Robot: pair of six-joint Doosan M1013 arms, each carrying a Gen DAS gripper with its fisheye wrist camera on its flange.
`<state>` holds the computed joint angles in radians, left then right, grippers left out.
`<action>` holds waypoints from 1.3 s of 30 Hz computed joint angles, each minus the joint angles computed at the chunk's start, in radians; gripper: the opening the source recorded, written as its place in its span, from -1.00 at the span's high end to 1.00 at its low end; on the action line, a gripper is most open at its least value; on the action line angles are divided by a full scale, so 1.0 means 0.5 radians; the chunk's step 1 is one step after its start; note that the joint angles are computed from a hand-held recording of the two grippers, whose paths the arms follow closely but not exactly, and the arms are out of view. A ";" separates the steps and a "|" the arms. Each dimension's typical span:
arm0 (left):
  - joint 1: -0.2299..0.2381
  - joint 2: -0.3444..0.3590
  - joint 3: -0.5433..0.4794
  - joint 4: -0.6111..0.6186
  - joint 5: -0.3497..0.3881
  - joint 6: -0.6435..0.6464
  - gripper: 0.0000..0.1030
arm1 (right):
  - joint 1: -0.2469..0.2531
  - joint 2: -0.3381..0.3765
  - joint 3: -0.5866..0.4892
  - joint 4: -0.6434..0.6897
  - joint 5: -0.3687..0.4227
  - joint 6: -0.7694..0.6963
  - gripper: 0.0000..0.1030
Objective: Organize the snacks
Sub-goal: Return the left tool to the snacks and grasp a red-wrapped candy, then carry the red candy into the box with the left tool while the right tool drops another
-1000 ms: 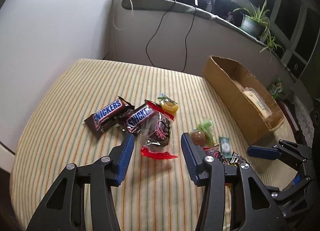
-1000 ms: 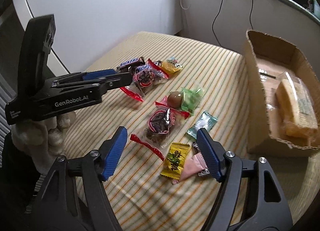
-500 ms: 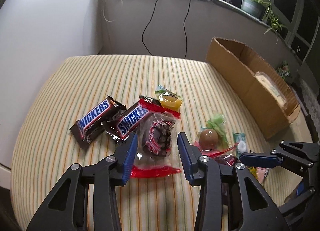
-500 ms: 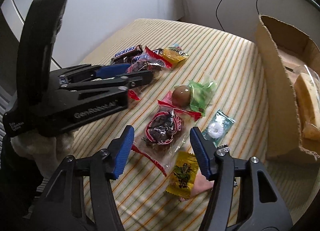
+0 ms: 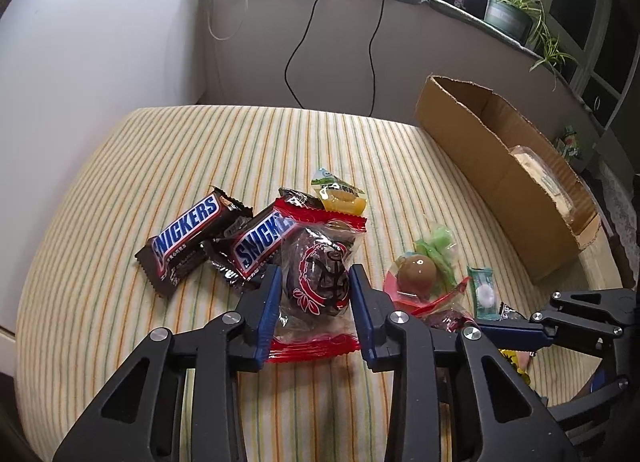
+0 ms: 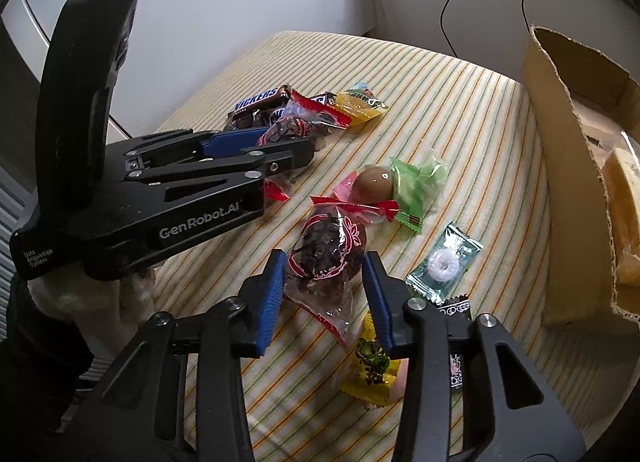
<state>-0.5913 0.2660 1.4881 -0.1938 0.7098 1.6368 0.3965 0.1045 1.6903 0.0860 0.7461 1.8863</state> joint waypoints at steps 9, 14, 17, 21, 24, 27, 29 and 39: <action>0.008 -0.057 0.037 -0.023 -0.066 -0.012 0.38 | 0.016 -0.062 0.035 0.016 -0.083 -0.004 0.31; 0.008 -0.084 0.040 -0.030 -0.095 -0.013 0.38 | 0.020 -0.113 0.062 -0.011 -0.121 0.033 0.32; 0.004 -0.093 0.035 -0.027 -0.113 -0.018 0.38 | 0.017 -0.158 0.089 -0.015 -0.145 0.047 0.33; 0.003 -0.100 0.017 -0.059 -0.131 -0.002 0.38 | 0.012 -0.217 0.122 -0.025 -0.169 0.069 0.33; -0.010 -0.090 -0.014 -0.069 -0.139 0.006 0.38 | 0.005 -0.263 0.140 -0.072 -0.184 0.115 0.33; -0.032 -0.068 -0.063 -0.089 -0.143 0.031 0.38 | -0.017 -0.308 0.166 -0.109 -0.215 0.160 0.33; -0.050 -0.055 -0.089 -0.105 -0.143 0.051 0.38 | -0.006 -0.347 0.188 -0.312 -0.210 0.347 0.33; -0.158 0.085 -0.306 -0.192 -0.069 0.181 0.38 | -0.094 -0.536 0.288 -0.543 -0.192 0.595 0.33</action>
<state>-0.6702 0.3086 1.3351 -0.2895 0.6755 1.7271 0.3497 -0.1637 1.8343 -0.1854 0.6501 2.1838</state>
